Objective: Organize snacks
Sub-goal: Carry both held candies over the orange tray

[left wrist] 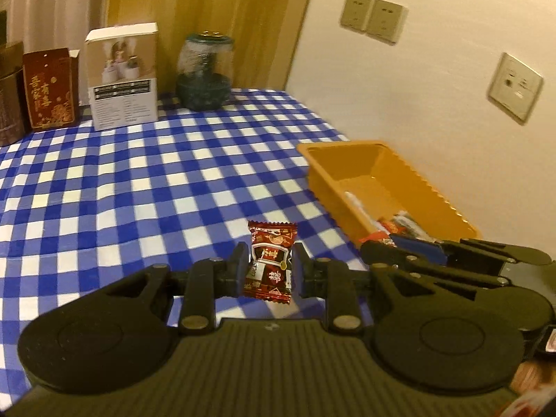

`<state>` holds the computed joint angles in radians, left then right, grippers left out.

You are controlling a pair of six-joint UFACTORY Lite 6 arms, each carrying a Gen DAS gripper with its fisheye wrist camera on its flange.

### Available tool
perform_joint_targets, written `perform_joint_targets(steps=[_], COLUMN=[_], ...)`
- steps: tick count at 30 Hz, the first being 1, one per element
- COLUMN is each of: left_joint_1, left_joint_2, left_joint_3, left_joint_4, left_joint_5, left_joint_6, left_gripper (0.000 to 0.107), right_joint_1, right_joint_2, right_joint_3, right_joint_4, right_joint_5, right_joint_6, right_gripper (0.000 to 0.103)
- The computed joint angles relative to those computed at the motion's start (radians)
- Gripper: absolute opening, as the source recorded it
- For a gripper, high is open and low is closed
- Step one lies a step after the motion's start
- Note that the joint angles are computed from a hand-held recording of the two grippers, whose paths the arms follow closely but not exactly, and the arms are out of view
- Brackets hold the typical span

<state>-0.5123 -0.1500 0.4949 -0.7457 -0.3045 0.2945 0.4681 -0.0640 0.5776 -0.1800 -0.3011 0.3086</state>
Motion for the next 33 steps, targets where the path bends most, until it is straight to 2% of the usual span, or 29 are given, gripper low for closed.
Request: perform_joint_targets(steps=[8, 14, 23, 33], left_joint_1=[-0.204, -0.281, -0.304, -0.32], left_joint_2=[-0.03, 0.023, 0.116, 0.173], left_joint_3=[-0.024, 0.008, 0.075, 0.137], left_joint_4=[-0.264, -0.257, -0.171, -0.155], left_joint_5=[-0.085, -0.105, -0.098, -0.1], left_joint_6=[0.186, 0.159, 0.071, 0.065], left_gripper=[0.024, 0.024, 0.024, 0.024], right_joint_1=[-0.085, -0.178, -0.306, -0.355], right_joint_2=[-0.231, -0.376, -0.451, -0.469], right_joint_3=[-0.183, -0.275, -0.308, -0.309], right_joint_4=[-0.147, -0.376, -0.722, -0.812], right_joint_5=[0.042, 0.086, 0.097, 0.085], right_joint_6=[0.117, 0.322, 0.637, 0.73], right_gripper=[0.023, 0.023, 0.023, 0.023])
